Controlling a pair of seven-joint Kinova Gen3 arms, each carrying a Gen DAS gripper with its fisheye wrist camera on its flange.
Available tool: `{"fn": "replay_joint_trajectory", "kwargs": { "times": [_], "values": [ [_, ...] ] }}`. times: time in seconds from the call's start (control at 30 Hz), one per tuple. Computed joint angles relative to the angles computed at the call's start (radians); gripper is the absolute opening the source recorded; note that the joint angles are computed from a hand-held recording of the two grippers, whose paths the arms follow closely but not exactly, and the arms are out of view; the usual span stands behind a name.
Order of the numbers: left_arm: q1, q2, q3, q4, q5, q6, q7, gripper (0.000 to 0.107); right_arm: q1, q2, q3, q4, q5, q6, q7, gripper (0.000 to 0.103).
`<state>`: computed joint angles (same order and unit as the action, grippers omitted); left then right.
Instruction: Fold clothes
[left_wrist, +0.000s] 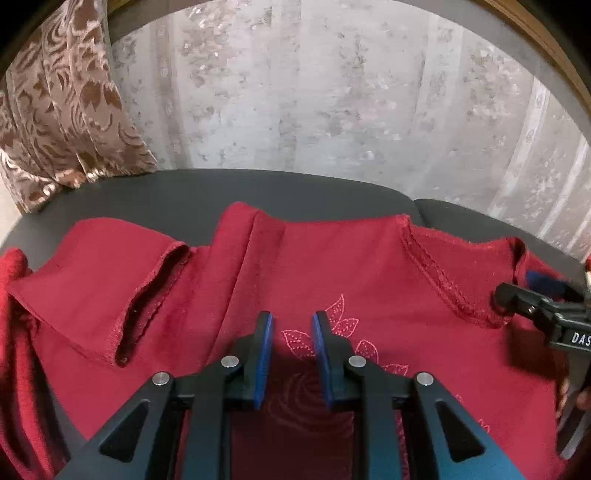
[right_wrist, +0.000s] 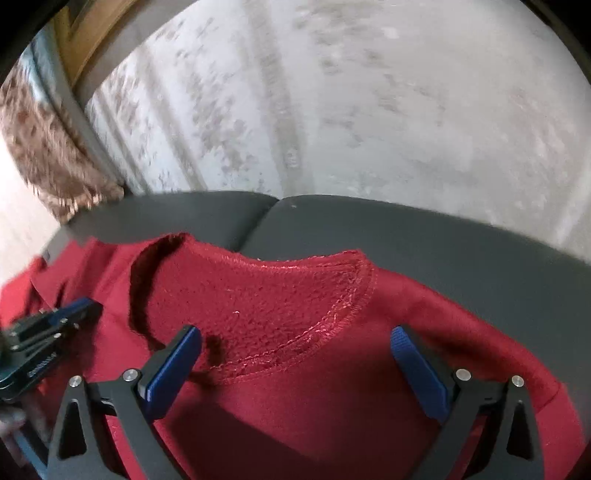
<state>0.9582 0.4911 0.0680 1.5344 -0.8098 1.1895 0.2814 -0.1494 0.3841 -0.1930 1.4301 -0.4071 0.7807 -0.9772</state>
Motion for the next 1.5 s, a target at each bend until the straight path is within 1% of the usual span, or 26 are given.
{"fn": "replay_joint_trajectory", "kwargs": {
  "times": [0.07,0.13,0.2,0.27,0.37,0.4,0.43,0.47,0.53,0.57,0.63,0.7,0.77,0.87,0.9,0.97,1.0,1.07,1.1,1.17,1.2,1.23,1.3,1.37,1.43,1.5],
  "values": [
    [0.007,0.018,0.0,-0.029,0.014,0.039,-0.003,0.024,-0.025,-0.003,0.013,-0.01,0.045,0.005,-0.013,0.103],
    [0.005,0.018,-0.004,-0.031,0.023,0.044,0.005,0.024,-0.009,-0.03,0.007,0.018,0.034,0.003,-0.015,0.103],
    [0.005,0.011,-0.005,-0.022,0.021,0.037,0.014,0.024,0.071,-0.086,-0.042,0.076,-0.035,0.008,0.026,0.103],
    [0.002,0.016,-0.002,-0.031,0.025,0.047,0.001,0.024,0.155,-0.15,-0.081,0.142,-0.117,0.042,0.103,0.103],
    [-0.004,0.013,0.001,-0.042,0.033,0.053,-0.027,0.023,0.2,-0.211,-0.054,0.205,-0.206,0.151,0.184,0.103],
    [-0.007,0.003,0.009,-0.039,0.035,0.057,-0.026,0.023,0.199,-0.233,-0.036,0.234,-0.216,0.169,0.203,0.103],
    [0.008,0.0,0.002,-0.048,0.04,0.078,-0.018,0.023,0.194,-0.254,-0.02,0.264,-0.221,0.17,0.22,0.103],
    [0.032,-0.002,-0.005,-0.053,0.035,0.095,0.001,0.022,0.191,-0.269,-0.006,0.297,-0.233,0.157,0.241,0.103],
    [0.081,-0.021,0.014,-0.042,-0.003,0.099,0.061,0.022,0.179,-0.293,0.027,0.362,-0.265,0.118,0.288,0.103],
    [0.112,-0.016,0.026,-0.054,-0.022,0.114,0.073,0.022,0.186,-0.303,0.028,0.391,-0.277,0.099,0.307,0.103],
    [0.163,-0.003,0.048,-0.074,-0.044,0.13,0.089,0.022,0.161,-0.297,0.06,0.395,-0.287,0.095,0.32,0.103],
    [0.21,0.013,0.063,-0.093,-0.055,0.136,0.101,0.023,0.152,-0.284,0.058,0.381,-0.273,0.089,0.311,0.103],
    [0.245,0.027,0.068,-0.1,-0.045,0.142,0.129,0.023,0.138,-0.27,0.062,0.367,-0.26,0.084,0.304,0.103],
    [0.277,0.034,0.067,-0.1,-0.011,0.144,0.186,0.023,0.074,-0.267,0.121,0.362,-0.25,0.077,0.305,0.103],
    [0.29,0.033,0.061,-0.092,-0.009,0.147,0.216,0.023,0.043,-0.273,0.155,0.366,-0.25,0.077,0.308,0.103],
    [0.298,0.036,0.059,-0.092,-0.006,0.157,0.238,0.024,0.003,-0.297,0.232,0.388,-0.293,0.086,0.337,0.102],
    [0.302,0.042,0.06,-0.099,-0.008,0.167,0.235,0.024,0.009,-0.319,0.258,0.408,-0.334,0.091,0.354,0.101],
    [0.304,0.057,0.061,-0.121,-0.007,0.188,0.217,0.024,0.078,-0.37,0.279,0.443,-0.415,0.125,0.394,0.1],
    [0.305,0.065,0.06,-0.133,-0.005,0.198,0.205,0.025,0.123,-0.406,0.305,0.459,-0.456,0.165,0.417,0.1],
    [0.31,0.074,0.055,-0.145,-0.002,0.212,0.196,0.025,0.216,-0.461,0.381,0.492,-0.526,0.246,0.495,0.1],
    [0.309,0.071,0.053,-0.142,-0.002,0.208,0.194,0.025,0.262,-0.475,0.416,0.496,-0.539,0.286,0.529,0.1],
    [0.308,0.068,0.051,-0.136,-0.003,0.202,0.194,0.025,0.308,-0.489,0.442,0.494,-0.536,0.317,0.546,0.1],
    [0.314,0.057,0.047,-0.109,-0.01,0.179,0.225,0.025,0.401,-0.503,0.522,0.467,-0.492,0.358,0.55,0.1],
    [0.315,0.045,0.048,-0.083,-0.021,0.156,0.25,0.025,0.494,-0.493,0.585,0.426,-0.456,0.386,0.535,0.1],
    [0.312,0.033,0.051,-0.06,-0.031,0.136,0.27,0.025,0.586,-0.448,0.658,0.367,-0.434,0.423,0.508,0.1],
    [0.308,0.029,0.056,-0.05,-0.038,0.129,0.28,0.025,0.678,-0.384,0.696,0.316,-0.438,0.476,0.478,0.098]
  ]
}}
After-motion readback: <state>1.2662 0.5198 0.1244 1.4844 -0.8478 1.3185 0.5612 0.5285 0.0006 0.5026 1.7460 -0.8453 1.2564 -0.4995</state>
